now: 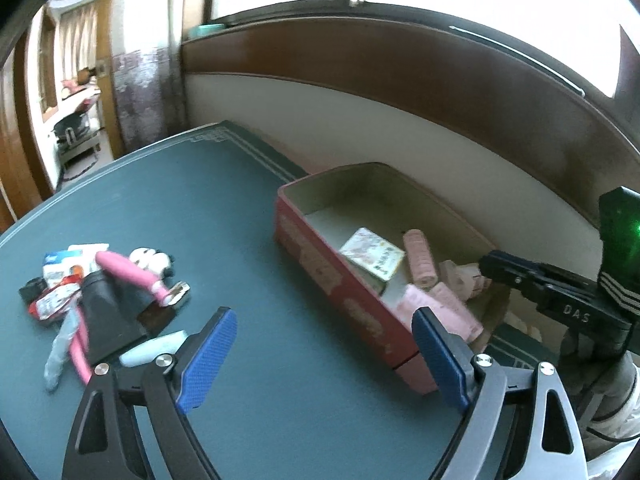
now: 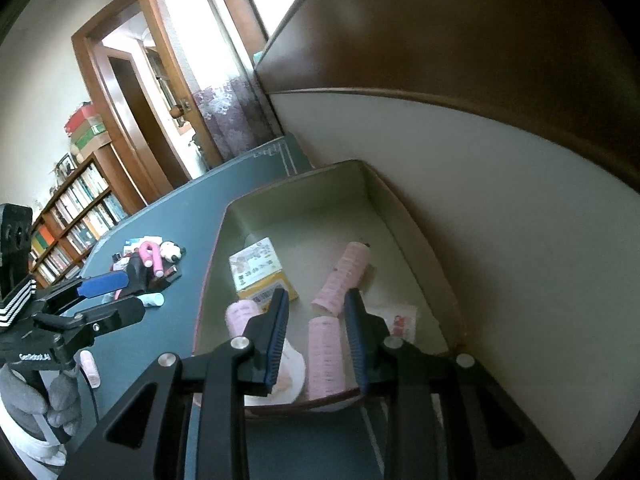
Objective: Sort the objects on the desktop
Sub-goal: 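Return both tools to the table and approach a pink curler with the left tool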
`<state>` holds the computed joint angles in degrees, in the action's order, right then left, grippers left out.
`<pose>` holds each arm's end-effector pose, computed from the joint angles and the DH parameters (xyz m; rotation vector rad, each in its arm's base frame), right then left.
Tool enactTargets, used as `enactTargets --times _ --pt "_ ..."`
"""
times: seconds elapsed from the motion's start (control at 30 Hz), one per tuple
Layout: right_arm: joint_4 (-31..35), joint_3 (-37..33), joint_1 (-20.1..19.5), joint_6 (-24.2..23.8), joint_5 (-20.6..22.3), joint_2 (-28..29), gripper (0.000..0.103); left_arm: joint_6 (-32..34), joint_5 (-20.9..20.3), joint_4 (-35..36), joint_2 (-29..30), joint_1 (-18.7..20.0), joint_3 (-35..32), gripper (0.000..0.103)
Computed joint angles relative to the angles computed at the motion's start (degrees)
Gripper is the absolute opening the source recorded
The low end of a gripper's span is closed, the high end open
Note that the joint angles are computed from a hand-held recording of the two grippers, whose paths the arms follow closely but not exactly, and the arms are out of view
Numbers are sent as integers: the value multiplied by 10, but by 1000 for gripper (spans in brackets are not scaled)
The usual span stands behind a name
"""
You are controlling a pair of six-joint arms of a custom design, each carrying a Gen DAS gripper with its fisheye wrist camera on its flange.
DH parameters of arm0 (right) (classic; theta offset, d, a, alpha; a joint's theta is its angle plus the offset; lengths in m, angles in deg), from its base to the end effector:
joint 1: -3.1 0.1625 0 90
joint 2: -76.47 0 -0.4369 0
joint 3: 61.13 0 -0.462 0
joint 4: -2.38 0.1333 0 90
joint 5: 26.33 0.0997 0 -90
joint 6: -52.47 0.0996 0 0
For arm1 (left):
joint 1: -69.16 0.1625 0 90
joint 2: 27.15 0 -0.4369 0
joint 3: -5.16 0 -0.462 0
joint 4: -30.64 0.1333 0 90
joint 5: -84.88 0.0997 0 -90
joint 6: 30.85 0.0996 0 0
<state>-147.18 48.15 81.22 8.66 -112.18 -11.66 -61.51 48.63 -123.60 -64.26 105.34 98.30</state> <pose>0.0171 -0.6014 0.4166 0.7905 -2.6368 0.8944 -0.4499 -0.5937 -0.0011 0.3917 2.3415 -0.9343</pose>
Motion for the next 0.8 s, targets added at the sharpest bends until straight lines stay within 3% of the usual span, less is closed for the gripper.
enactTargets --times 0.33,0.57,0.8 --pt "11 27 25 -19 22 -9 59 -152 57 63 -90 -17 111 91" --pt "29 48 50 -36 24 -7 63 -295 87 171 -167 -34 189 91" --pt "40 66 71 -44 11 0 65 -349 54 218 -225 -46 260 91"
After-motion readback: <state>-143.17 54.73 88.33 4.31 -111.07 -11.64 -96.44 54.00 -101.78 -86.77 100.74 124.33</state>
